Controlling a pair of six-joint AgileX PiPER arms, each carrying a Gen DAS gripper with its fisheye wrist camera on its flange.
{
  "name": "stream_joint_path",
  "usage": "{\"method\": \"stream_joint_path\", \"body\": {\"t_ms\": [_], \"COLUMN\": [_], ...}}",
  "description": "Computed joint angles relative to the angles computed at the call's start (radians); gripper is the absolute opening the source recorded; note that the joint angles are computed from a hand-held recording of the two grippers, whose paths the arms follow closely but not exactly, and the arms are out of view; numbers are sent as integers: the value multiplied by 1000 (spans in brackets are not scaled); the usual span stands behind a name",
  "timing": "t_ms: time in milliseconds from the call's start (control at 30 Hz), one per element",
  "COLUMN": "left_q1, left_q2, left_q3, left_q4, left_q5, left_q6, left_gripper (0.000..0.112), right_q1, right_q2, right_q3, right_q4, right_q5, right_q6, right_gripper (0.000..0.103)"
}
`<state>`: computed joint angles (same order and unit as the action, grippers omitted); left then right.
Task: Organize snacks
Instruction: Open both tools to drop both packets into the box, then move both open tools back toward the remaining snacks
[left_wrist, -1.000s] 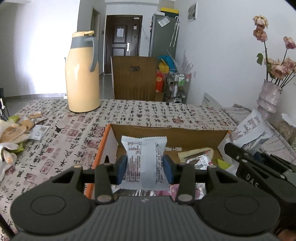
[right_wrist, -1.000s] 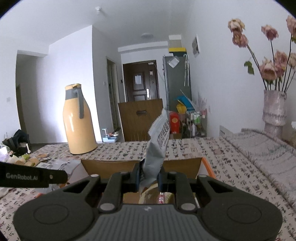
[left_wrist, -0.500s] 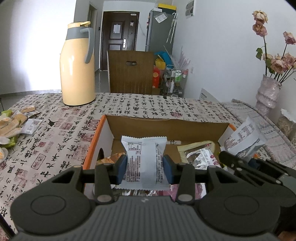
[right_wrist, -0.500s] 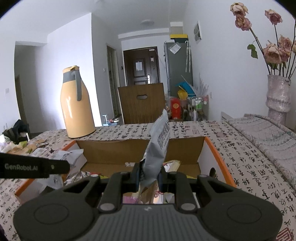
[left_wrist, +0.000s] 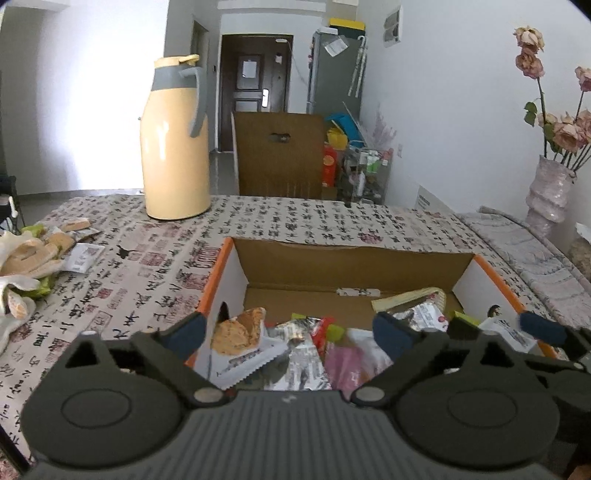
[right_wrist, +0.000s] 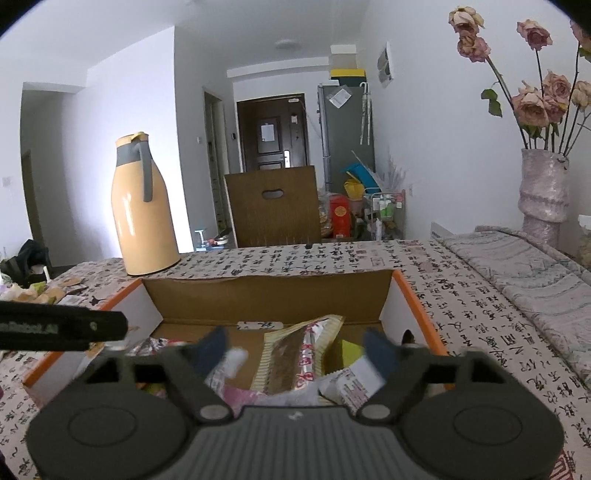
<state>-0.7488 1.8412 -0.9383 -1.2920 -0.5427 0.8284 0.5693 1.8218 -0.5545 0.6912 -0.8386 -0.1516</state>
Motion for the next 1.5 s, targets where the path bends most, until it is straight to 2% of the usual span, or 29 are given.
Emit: {"method": "stream_joint_path", "body": {"t_ms": [133,467,667,767,1033,1500], "left_q1": [0,3,-10,-18,-52,-117], "left_q2": [-4,-12,-37,-61,-141,-298], "left_q3": [9,13,17,29,102,328], "left_q4": [20,14,-9,-16,-32,-54], "left_q5": [-7,6,0,-6,-44,-74], "left_q6": [-24,-29,-3,5,8,-34], "left_gripper": [103,103,103,103,103,103], "right_q1": [-2,3,41,59,139,390], "right_q2": [-1,-2,-46,-74,-131,-251], "right_q3": [1,-3,16,18,52,229], "right_q4": [7,44,118,161,284,539], "right_q5": [-5,-1,-25,-10,-7,-90], "right_q6": [2,-22,-90,-142,-247,-288], "right_gripper": [103,103,103,103,103,103]}}
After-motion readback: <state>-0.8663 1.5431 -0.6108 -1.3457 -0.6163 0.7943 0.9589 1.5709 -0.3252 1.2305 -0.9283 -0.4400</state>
